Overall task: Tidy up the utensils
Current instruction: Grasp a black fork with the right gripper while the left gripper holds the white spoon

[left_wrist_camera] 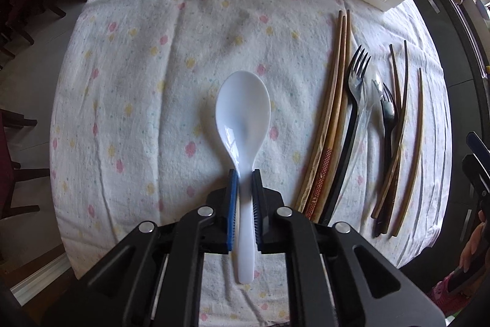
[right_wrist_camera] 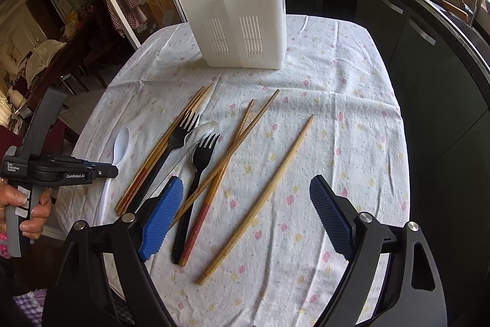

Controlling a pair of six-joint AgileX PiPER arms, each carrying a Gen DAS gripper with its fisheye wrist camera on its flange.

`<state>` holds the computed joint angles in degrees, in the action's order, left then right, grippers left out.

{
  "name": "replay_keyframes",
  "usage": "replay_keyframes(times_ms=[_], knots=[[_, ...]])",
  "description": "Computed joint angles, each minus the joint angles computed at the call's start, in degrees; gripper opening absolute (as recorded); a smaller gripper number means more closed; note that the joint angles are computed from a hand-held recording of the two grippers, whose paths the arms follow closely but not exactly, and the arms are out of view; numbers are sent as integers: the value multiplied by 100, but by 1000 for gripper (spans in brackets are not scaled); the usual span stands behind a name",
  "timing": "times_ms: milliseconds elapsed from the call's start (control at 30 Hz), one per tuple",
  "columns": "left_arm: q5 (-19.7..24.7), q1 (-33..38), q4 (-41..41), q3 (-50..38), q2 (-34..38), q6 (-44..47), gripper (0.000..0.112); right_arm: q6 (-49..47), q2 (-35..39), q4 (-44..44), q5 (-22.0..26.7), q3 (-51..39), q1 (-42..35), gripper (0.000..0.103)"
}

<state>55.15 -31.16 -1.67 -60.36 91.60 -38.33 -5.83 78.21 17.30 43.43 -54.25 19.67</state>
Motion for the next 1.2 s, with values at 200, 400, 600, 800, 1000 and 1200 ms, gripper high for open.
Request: replay_keyframes(times_ms=[200, 400, 600, 800, 1000, 1200], knots=[[84, -84, 267, -205, 10, 42, 9, -67, 1240, 345, 492, -1059, 288, 54], [19, -63, 207, -173, 14, 252, 9, 332, 2130, -7, 883, -1934, 778, 54], [-115, 58, 126, 20, -101, 450, 9, 918, 2498, -828, 1175, -2351, 1172, 53], [-131, 51, 203, 166, -331, 526, 9, 1040, 2730, -1152, 1375, -2570, 1324, 45], [-66, -9, 289, 167, -455, 505, 9, 1338, 2815, -1607, 1426, -2677, 1610, 29], [-68, -97, 479, 218, -705, 467, 9, 1224, 2052, -1243, 988, -2073, 1459, 28]])
